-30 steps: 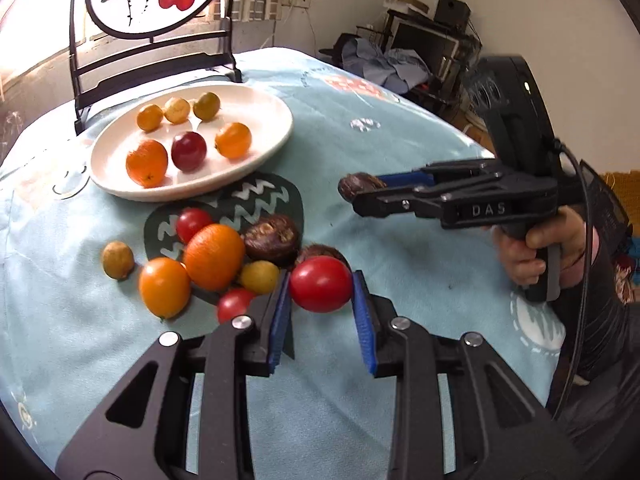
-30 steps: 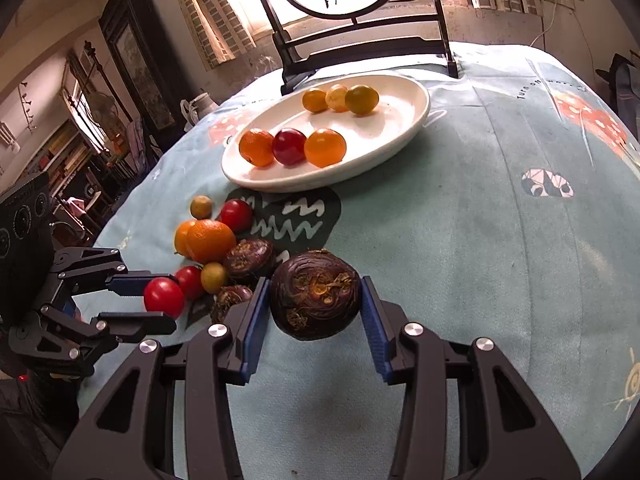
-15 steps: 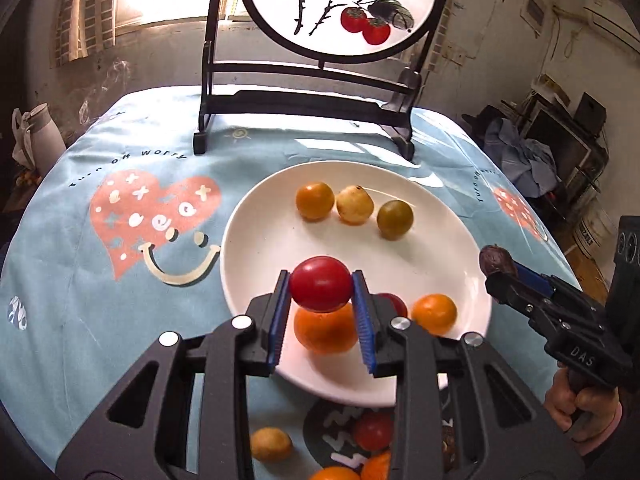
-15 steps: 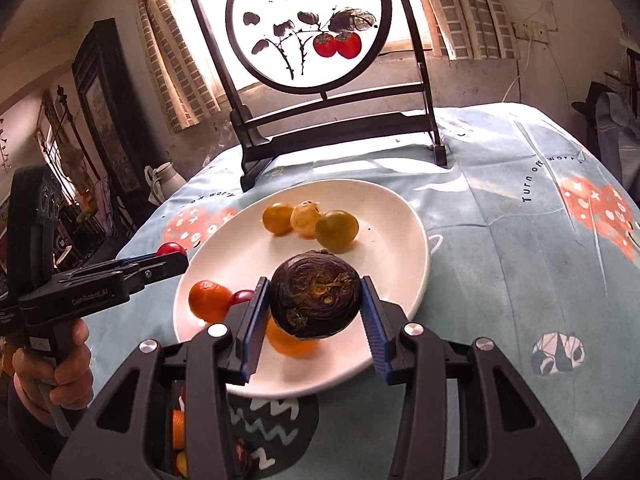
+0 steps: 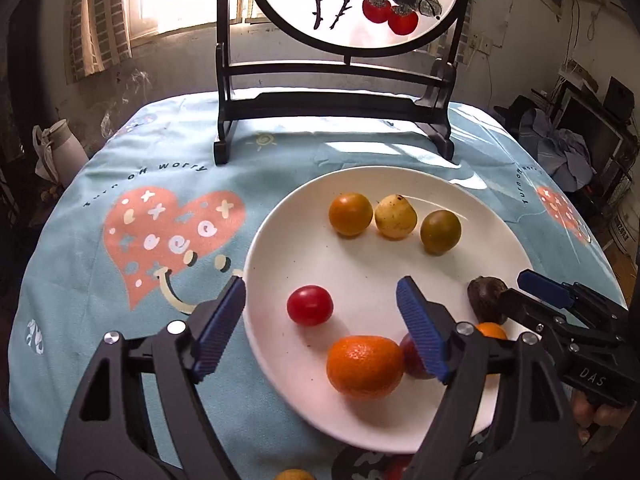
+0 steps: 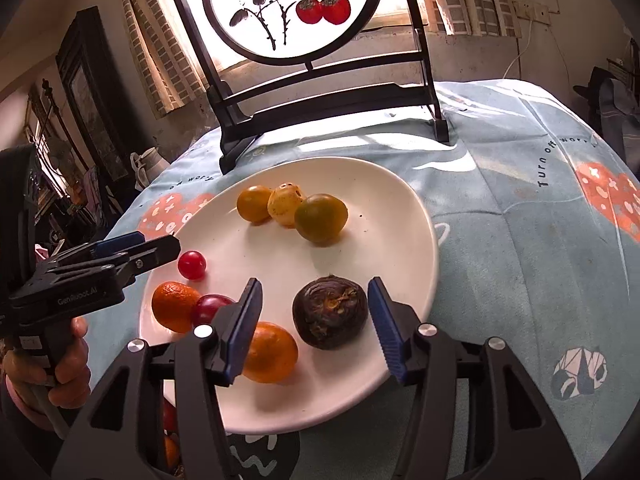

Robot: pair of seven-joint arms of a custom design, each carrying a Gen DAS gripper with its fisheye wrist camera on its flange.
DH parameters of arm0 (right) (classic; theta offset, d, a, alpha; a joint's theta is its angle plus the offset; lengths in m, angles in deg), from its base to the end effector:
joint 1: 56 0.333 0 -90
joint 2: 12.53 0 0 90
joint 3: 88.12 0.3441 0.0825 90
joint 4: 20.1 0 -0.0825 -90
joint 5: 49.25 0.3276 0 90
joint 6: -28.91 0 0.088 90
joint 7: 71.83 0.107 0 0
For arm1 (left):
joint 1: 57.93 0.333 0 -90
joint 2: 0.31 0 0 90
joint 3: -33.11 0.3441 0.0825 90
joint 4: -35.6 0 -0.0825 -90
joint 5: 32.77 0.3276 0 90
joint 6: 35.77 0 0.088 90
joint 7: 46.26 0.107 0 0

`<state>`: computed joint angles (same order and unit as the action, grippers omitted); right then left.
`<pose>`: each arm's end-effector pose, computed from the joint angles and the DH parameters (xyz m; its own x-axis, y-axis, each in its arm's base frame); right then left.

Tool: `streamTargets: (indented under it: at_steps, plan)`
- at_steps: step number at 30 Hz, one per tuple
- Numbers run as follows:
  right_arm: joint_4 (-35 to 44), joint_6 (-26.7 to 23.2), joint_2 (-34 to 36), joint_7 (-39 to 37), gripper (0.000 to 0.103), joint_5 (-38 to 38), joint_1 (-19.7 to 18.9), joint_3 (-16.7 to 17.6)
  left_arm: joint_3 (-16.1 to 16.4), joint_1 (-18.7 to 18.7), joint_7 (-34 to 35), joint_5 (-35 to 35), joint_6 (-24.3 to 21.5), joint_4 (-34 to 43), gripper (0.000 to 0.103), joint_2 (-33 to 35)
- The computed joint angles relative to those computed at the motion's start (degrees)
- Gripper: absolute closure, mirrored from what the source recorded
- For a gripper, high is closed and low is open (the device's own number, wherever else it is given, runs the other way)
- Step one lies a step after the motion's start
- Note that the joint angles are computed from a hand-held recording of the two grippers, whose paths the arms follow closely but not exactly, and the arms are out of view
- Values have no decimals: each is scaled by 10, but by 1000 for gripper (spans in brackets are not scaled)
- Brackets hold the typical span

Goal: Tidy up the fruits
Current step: 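Place the brown fruit on the plate with the right gripper while the left gripper places a red tomato, then grasp another dark brown round fruit with the right gripper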

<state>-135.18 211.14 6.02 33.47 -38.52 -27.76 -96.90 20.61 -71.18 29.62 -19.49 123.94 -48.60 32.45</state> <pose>0.5853 0.2005 0.4636 0.0345 -0.9589 -0.2816 -0.6927 0.1801 -0.6984 0.6620 -0.2833 0.4908 -0.3319 -0.9400 0.0794 -0.7021 0.1900 -0.6863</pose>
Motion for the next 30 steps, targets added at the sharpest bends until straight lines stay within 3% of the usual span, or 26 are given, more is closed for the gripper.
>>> streamTargets:
  at_steps: [1, 3, 6, 8, 10, 11, 12, 14, 16, 19, 20, 21, 24, 27, 30]
  plan:
    - [-10, 7, -9, 1, 48, -4, 10, -8, -7, 7, 7, -3, 5, -20, 12, -16]
    - [-34, 24, -29, -10, 48, -1, 3, 8, -2, 10, 4, 3, 30, -75, 9, -55]
    - [-74, 41, -61, -26, 48, 6, 10, 20, 31, -3, -44, 36, 72, -167, 5, -117]
    - [-105, 52, -81, -34, 46, 6, 39, 4, 49, -9, -85, 60, 103, -229, 3, -153]
    - [-136, 66, -97, -45, 46, 9, 85, -26, 47, 2, -107, 67, 143, -286, 3, -178]
    - [-152, 73, -105, -53, 46, 14, 88, -20, 45, 8, -115, 68, 163, -311, 3, -187]
    - [-164, 71, -112, -61, 46, 17, 72, 6, 48, 11, -125, 72, 183, -333, 3, -193]
    - [-176, 49, -124, -90, 46, 29, 23, 74, 71, -5, -162, 92, 174, -353, 3, -203]
    - [-187, 27, -132, -85, 46, -1, 39, 67, 66, 6, -181, 91, 197, -372, 3, -209]
    - [-193, 10, -137, -133, 46, 18, 8, 117, 150, -58, -280, 176, 203, -373, 3, -213]
    - [-195, 7, -138, -111, 46, -15, 13, 108, 165, -67, -305, 201, 204, -371, 3, -214]
    - [-196, 4, -138, -83, 46, -48, 23, 93, 161, -62, -315, 210, 206, -371, 3, -214]
    - [-192, -14, -137, -110, 46, -14, -9, 130, 131, -33, -319, 216, 199, -367, 3, -212]
    - [-187, -35, -135, -111, 46, -14, -18, 138, 129, -32, -343, 246, 184, -360, 3, -211]
    - [-187, -43, -135, -80, 46, -58, -8, 123, 97, -5, -326, 231, 177, -358, 3, -209]
